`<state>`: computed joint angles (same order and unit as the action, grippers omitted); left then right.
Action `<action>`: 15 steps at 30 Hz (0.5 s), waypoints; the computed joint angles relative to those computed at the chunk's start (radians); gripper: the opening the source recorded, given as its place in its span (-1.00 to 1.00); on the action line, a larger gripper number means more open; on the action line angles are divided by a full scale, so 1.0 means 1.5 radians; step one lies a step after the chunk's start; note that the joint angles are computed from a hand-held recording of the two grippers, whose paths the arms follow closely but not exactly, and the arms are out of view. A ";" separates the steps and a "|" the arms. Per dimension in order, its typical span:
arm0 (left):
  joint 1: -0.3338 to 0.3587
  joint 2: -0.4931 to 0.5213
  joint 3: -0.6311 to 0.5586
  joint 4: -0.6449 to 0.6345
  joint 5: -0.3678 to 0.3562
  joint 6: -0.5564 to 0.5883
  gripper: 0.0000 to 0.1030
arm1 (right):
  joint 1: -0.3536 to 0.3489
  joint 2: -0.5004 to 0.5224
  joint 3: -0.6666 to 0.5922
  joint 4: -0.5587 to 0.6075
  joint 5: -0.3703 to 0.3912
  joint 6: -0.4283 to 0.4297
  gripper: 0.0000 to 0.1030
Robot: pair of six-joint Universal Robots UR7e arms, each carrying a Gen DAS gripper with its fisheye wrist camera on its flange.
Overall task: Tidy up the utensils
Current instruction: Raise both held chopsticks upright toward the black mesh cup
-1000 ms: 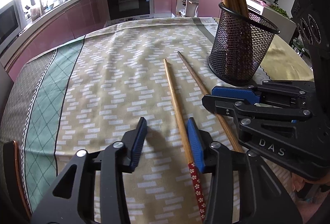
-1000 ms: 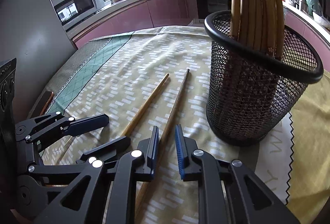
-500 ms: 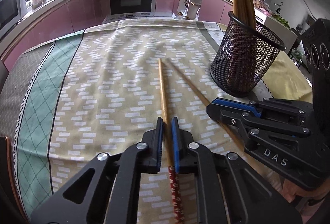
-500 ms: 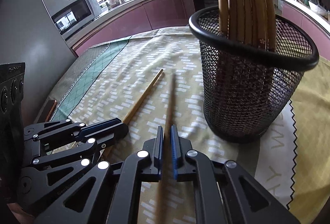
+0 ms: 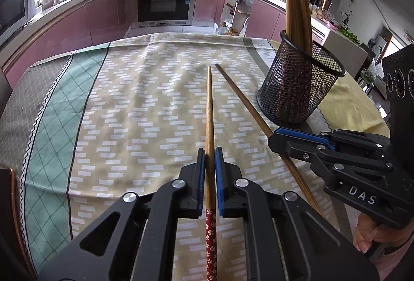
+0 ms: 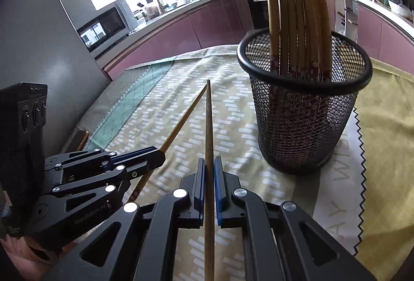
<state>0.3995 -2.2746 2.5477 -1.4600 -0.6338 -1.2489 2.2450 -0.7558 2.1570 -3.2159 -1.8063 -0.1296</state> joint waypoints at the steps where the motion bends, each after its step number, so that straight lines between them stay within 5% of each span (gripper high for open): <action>1: -0.007 -0.006 -0.001 0.007 -0.002 -0.006 -0.84 | 0.000 -0.005 0.004 -0.002 0.007 -0.002 -0.89; 15: -0.115 -0.044 -0.029 0.134 -0.015 -0.103 -0.84 | 0.001 -0.045 0.039 -0.038 0.054 -0.022 -0.89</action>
